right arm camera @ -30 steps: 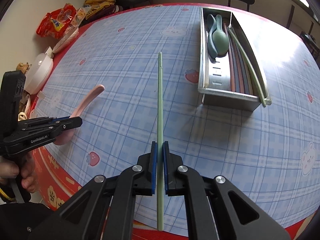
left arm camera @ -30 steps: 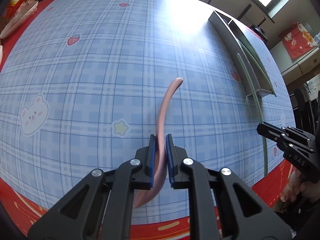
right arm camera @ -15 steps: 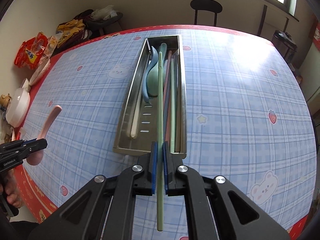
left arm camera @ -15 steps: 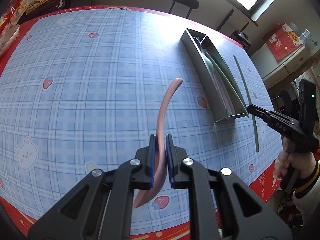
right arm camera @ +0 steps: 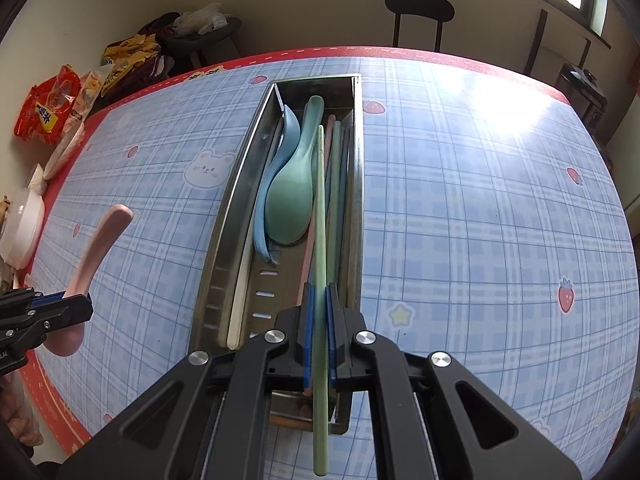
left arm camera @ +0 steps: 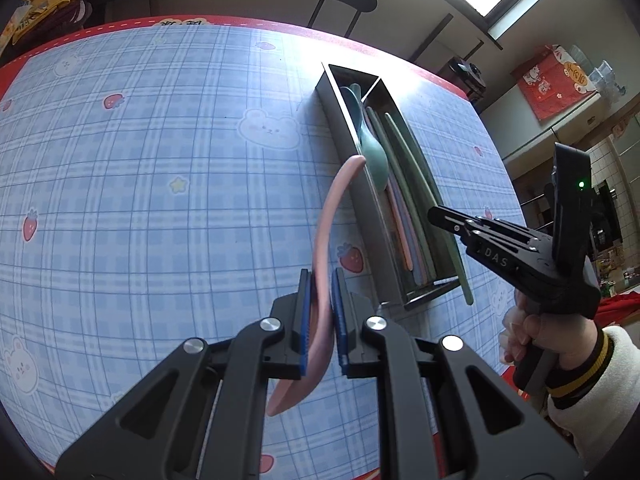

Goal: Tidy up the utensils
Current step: 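Lift the pink spoon and green chopstick and carry them over the tray, then lower the pink spoon and green chopstick into the tray and open both grippers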

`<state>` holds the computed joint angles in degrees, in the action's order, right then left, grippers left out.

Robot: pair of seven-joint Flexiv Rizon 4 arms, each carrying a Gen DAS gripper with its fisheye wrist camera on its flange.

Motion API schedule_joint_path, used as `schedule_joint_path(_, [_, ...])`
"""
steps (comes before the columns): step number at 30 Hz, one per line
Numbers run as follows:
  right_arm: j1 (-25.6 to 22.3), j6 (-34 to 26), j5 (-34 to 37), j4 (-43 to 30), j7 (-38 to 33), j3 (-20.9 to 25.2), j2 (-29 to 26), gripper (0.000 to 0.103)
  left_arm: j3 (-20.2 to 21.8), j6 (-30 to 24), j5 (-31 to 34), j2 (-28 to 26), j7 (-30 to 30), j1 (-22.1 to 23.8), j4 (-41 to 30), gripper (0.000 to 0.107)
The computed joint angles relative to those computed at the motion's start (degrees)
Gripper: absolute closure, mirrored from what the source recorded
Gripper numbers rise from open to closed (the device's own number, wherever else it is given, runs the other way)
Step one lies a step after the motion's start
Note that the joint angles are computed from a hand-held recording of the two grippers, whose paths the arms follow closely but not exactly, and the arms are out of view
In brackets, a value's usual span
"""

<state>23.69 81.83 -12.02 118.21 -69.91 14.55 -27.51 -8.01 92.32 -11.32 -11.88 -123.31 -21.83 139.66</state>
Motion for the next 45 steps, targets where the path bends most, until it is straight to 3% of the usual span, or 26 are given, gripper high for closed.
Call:
schedule_joint_path(6, [0.1, -0.2, 0.7, -3.8, 0.9, -0.4, -2.8, 0.097, -12.4, 2.5, -7.0, -5.1, 3.9, 11.3, -3.6, 0.092])
schedule_joint_path(7, [0.1, -0.1, 0.8, -4.2, 1.2, -0.5, -3.0, 0.097, -16.1, 3.4, -8.1, -6.3, 4.1, 14.6, -4.0, 0.092])
schedule_joint_path(10, [0.2, 0.2, 0.9, -5.0, 1.8, -0.7, -3.7, 0.097, -23.5, 6.0, -8.3, -9.9, 2.2, 22.1, -5.7, 0.092])
schedule_joint_path(14, [0.1, 0.0, 0.8, -5.6, 2.0, -0.7, -4.3, 0.097, -29.0, 7.5, -6.4, -14.9, -1.1, 28.0, -8.9, 0.092])
schedule_joint_path(25, [-0.4, -0.7, 0.3, -7.2, 1.2, -0.3, -5.3, 0.097, -31.0, 6.8, -1.0, -23.0, -7.9, 31.1, -16.2, 0.092])
schedule_joint_path(32, [0.2, -1.8, 0.1, -7.8, 0.7, -0.8, -5.0, 0.096, -24.6, 3.3, -3.0, -24.1, -6.9, 24.3, -22.5, 0.092])
schedule_joint_path(36, [0.2, -2.1, -0.1, -7.5, 0.4, -0.9, -4.0, 0.095, -23.1, 1.9, -5.0, -25.7, -5.4, 22.6, -25.8, 0.092])
schedule_joint_path(37, [1.0, -1.9, -0.5, -7.0, 1.0, -1.9, -3.4, 0.092, -23.4, 2.3, -5.3, -26.0, -5.0, 22.8, -25.9, 0.089])
schedule_joint_path(38, [2.3, -1.4, -1.5, -6.1, 2.2, -3.7, -2.7, 0.078, -24.1, 2.5, -5.6, -26.5, -4.5, 23.3, -26.2, 0.086])
schedule_joint_path(40, [2.9, -0.2, -2.2, -4.9, 3.4, -4.8, -1.7, 0.067, -26.2, 2.9, -5.8, -27.4, -3.6, 24.8, -26.5, 0.081])
schedule_joint_path(45, [3.0, -0.3, -3.3, -3.2, 5.6, -5.6, 0.1, 0.064, -24.1, 1.7, -5.9, -24.3, -1.8, 24.2, -25.2, 0.078])
